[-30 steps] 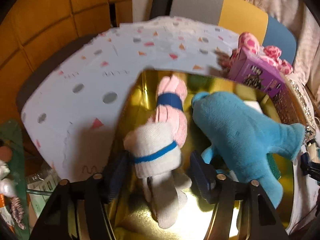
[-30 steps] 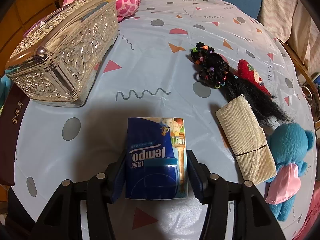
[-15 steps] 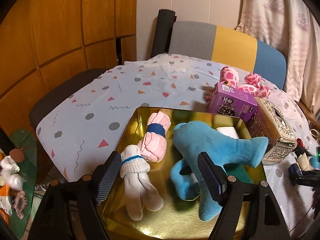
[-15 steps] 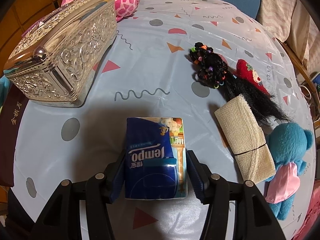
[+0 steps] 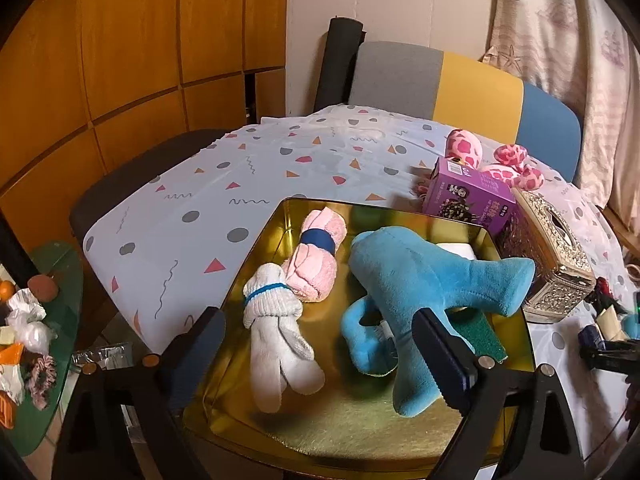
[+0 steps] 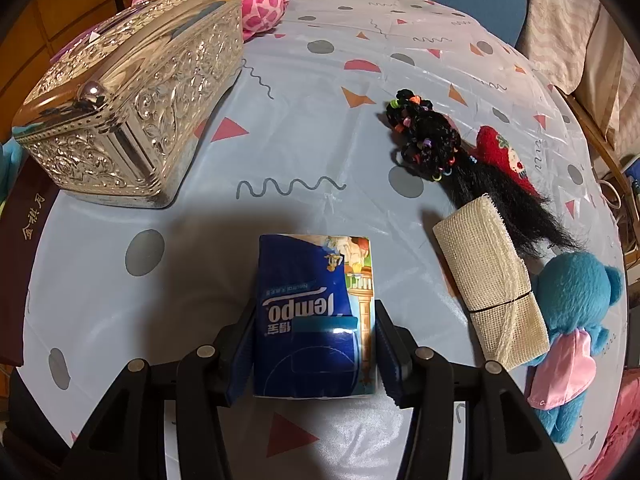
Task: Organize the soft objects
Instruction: 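Carry the tempo tissue pack into the gold tray and open the right tool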
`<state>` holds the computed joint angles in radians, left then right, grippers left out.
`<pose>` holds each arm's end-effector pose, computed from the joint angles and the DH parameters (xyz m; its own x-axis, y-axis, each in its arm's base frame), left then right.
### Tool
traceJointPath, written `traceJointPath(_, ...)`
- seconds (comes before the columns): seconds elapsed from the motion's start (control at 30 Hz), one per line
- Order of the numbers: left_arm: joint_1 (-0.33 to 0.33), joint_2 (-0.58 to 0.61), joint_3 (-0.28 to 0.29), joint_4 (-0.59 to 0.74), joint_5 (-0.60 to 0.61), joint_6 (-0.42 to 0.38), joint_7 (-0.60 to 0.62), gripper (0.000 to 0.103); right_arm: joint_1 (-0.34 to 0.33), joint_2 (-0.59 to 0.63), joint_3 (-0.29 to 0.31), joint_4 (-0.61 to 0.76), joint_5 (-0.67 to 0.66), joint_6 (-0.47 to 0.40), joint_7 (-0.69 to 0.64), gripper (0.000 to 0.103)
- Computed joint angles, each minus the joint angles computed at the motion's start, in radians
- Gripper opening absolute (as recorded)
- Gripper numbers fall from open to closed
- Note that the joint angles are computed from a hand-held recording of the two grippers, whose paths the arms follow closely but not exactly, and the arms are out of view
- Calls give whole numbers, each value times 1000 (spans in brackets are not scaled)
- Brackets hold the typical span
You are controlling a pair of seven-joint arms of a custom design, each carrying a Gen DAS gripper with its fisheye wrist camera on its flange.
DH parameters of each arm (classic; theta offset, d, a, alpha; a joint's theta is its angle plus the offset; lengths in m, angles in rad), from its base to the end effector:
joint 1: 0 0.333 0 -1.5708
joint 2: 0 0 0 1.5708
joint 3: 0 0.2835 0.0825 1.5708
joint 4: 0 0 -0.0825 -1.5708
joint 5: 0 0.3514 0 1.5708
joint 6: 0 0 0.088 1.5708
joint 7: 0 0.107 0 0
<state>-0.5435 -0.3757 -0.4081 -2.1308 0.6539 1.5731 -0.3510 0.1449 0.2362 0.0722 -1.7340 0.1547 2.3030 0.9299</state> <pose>0.2748 -0.3068 0.5400 0.7923 -0.6083 0.0474 -0.3867 -0.5607 -0.7322 0.6060 0.1335 0.4569 0.6858 -0.7251 0.0630 -0.6653 -0.6596 -0.3498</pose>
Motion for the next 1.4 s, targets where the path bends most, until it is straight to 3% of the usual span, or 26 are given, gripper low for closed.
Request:
traceJointPath(0.3, -12, -40, 0, -34, -13, -9, -10, 95, 14, -49, -7, -41, -29, -5, 76, 52)
traceJointPath(0.5, -22, -86, 3, -86, -40, 2, -38, 95, 1, -174, -11, -104, 168, 7, 22, 52)
traceJointPath(0.73, -33, -160, -2, -142, -72, -54, -103, 95, 65, -343, -47, -103, 531, -174, -184, 52)
traceJointPath(0.9, -56, -224, -2, -182, -111, -116, -166, 95, 180, -410, -23, -139, 613, -273, -280, 52)
traceJointPath(1.07, -91, -282, -2, -217, -152, -187, -225, 95, 286, -353, 39, -99, 625, -319, -218, 52)
traceJointPath(1.27, -129, -324, 12, -258, -176, -203, -273, 95, 371, -233, 122, -65, 501, -211, -31, 53)
traceJointPath(1.3, -133, -328, 14, -261, -176, -200, -280, 95, 374, -196, 124, -36, 498, -239, -63, 53)
traceJointPath(1.4, -142, -334, 23, -272, -177, -188, -284, 95, 385, -144, 141, -18, 457, -212, -10, 54)
